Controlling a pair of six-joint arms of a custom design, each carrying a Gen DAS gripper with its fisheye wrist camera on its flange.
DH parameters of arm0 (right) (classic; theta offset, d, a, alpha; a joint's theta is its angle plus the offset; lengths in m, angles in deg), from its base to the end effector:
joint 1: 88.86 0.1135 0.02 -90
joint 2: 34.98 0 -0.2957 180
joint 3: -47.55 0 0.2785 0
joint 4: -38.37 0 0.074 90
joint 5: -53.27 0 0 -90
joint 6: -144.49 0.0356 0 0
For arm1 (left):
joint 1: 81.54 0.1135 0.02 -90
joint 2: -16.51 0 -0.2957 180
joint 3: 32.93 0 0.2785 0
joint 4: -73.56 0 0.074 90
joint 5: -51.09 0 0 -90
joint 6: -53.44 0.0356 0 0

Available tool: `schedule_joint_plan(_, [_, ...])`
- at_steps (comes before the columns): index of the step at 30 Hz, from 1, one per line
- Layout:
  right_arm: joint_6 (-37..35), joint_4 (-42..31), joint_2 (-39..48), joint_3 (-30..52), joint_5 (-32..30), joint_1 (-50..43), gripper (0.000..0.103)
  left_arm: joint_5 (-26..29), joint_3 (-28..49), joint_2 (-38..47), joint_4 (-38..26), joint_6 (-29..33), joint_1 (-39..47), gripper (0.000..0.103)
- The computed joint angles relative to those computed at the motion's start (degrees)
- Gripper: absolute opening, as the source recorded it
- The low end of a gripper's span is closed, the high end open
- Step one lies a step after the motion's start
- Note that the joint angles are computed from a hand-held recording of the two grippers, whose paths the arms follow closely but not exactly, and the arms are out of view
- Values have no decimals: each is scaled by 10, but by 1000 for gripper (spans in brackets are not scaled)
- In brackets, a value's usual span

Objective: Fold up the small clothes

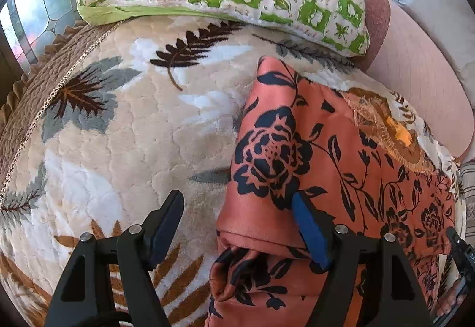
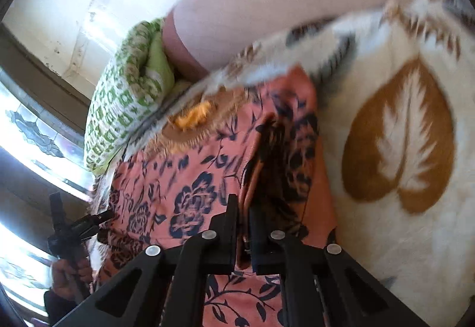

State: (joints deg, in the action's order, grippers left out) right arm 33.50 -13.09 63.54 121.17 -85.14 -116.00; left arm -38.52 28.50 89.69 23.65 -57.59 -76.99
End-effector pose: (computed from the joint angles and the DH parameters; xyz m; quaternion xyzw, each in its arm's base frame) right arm 0.3142 -0.1311 0.1938 0.0000 0.9069 0.3276 0.2649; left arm 0.2583 0.0203 0.2434 -0.2138 0.9457 -0.0384 0.2418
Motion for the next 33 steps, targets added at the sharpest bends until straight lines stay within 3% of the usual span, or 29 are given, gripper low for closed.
schedule_joint_plan(4, [13,29,-21,-7,57,1,6,4,-2,5,6,-1,0,76])
schedule_joint_plan(8, [22,14,26,9,103,20,7,-11,-3,24,10,6,-16,76])
schedule_joint_plan(14, [29,-23,29,43,92,7,10,-5,1,34,4,19,-15,77])
schedule_joint_plan(18, [67,43,-10,18,89,-17,10,-5,7,32,-6,21,-14,77])
schedule_joint_plan(21, [65,59,-21,12,26,-29,11,-14,10,16,-10,19,-20,77])
schedule_joint_plan(25, [-26,-53,17,45,-43,-10,11,7,8,-9,3,22,-26,77])
schedule_joint_plan(26, [-36,-64,24,45,-35,1,11,0,9,-7,3,24,-33,77])
schedule_joint_plan(29, [-35,-74,64,46,73,44,11,-48,6,27,-8,34,-49,78])
schedule_joint_plan(30, [-33,-53,62,34,48,36,11,-27,-2,31,-5,34,-37,78])
schedule_joint_plan(33, [-48,-72,45,43,57,36,11,28,-11,8,-4,35,1,78])
